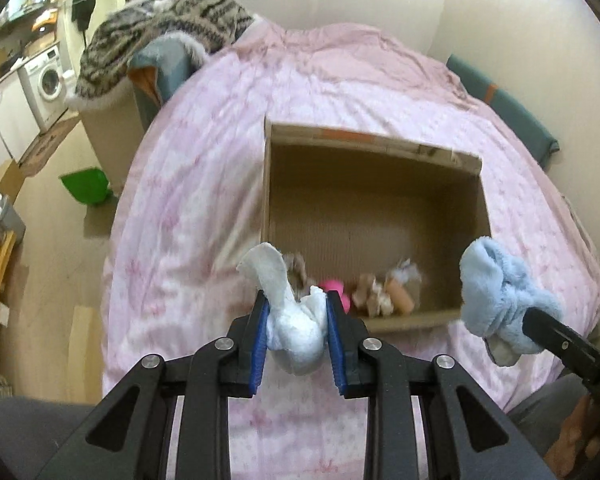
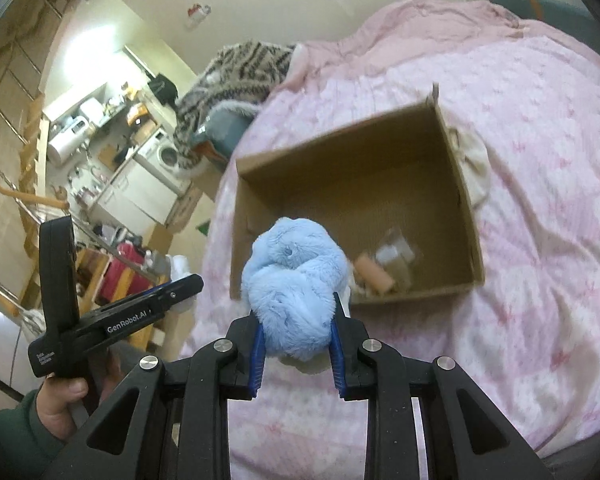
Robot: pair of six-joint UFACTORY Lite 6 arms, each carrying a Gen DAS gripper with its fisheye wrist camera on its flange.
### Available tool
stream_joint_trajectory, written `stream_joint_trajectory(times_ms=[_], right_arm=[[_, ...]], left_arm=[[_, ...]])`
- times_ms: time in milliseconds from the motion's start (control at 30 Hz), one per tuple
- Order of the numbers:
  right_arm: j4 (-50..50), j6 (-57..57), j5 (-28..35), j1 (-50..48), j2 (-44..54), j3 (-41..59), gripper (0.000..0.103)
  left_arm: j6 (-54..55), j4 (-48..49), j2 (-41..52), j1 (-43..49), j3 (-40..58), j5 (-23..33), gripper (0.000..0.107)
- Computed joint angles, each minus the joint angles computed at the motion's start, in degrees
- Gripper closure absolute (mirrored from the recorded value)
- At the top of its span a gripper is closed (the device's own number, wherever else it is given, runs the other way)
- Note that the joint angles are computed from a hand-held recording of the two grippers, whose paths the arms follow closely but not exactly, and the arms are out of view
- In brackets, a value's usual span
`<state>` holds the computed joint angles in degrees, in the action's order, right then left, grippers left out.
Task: Organize soft objects
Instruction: 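Carry the blue scrunchie and white cloth into the box and open both grippers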
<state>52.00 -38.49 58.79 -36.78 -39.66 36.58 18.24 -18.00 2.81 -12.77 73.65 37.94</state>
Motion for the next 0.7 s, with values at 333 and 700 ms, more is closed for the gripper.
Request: stream_joint_trajectory(times_ms=[333, 700], right_arm=[[1.2, -1.6, -7.4, 3.9, 16.6, 14.6, 0.074], [1.7, -3.2, -20.5, 9.2, 31.3, 10.6, 0.074]], left_arm=[[-2.6, 1.8, 13.3, -3.0, 16.3, -0.1, 0.083], [-0.7, -0.7, 27.7, -3.7, 19.9, -3.7, 0.083]])
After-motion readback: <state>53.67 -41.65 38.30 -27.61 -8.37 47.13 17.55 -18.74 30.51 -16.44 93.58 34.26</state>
